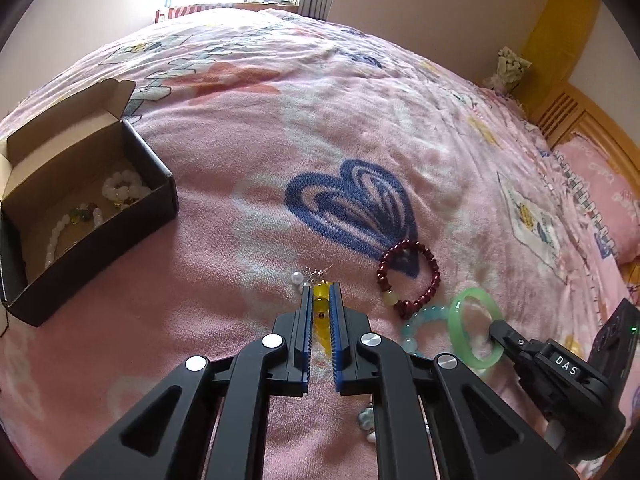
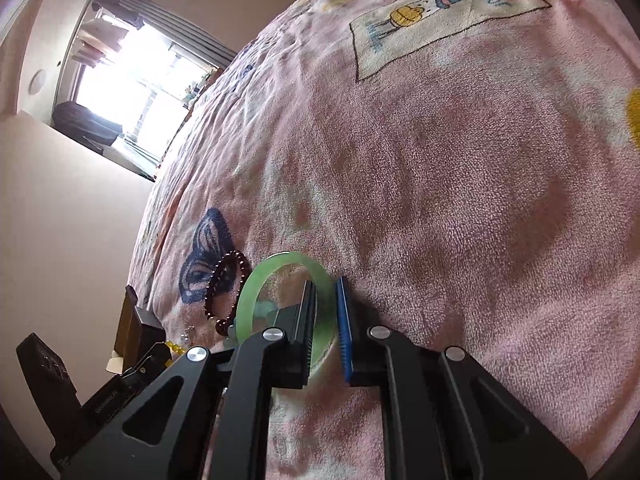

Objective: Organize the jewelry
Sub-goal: 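Lift the yellow bracelet and green bangle and carry both over the box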

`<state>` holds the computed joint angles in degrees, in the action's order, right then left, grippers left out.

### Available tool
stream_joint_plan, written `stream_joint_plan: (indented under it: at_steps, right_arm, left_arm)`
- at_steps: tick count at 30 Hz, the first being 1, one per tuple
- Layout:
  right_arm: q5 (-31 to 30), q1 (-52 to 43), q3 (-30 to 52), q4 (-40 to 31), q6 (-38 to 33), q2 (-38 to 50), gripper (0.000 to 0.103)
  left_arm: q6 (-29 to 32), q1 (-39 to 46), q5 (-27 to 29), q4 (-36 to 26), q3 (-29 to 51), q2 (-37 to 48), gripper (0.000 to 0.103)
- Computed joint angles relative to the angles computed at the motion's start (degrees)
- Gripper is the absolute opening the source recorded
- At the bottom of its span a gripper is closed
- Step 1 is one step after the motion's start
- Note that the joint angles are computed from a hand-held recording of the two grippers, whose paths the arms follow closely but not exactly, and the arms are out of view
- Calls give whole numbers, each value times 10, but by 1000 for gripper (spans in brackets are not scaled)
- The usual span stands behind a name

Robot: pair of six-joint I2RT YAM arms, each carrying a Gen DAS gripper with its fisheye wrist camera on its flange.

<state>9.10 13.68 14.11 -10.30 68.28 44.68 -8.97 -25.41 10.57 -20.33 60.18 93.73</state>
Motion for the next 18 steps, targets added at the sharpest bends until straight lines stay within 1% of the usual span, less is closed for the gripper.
stream_joint_plan:
  at_steps: [3, 8, 13, 18]
  right_arm:
    - [0, -7, 5, -32, -5, -47, 12]
    - [16, 6, 23, -71, -6, -101, 12]
    - [44, 34, 49, -100, -8, -128, 12]
    - [73, 66, 74, -110, -8, -135, 13]
  left_arm:
    - [-2, 0, 3, -1, -2, -17, 9]
    - [-4, -2, 4, -3, -5, -46, 9]
    - [-3, 0, -5, -6, -7, -71, 9]
    - [-2, 6, -15, -6, -10, -97, 9]
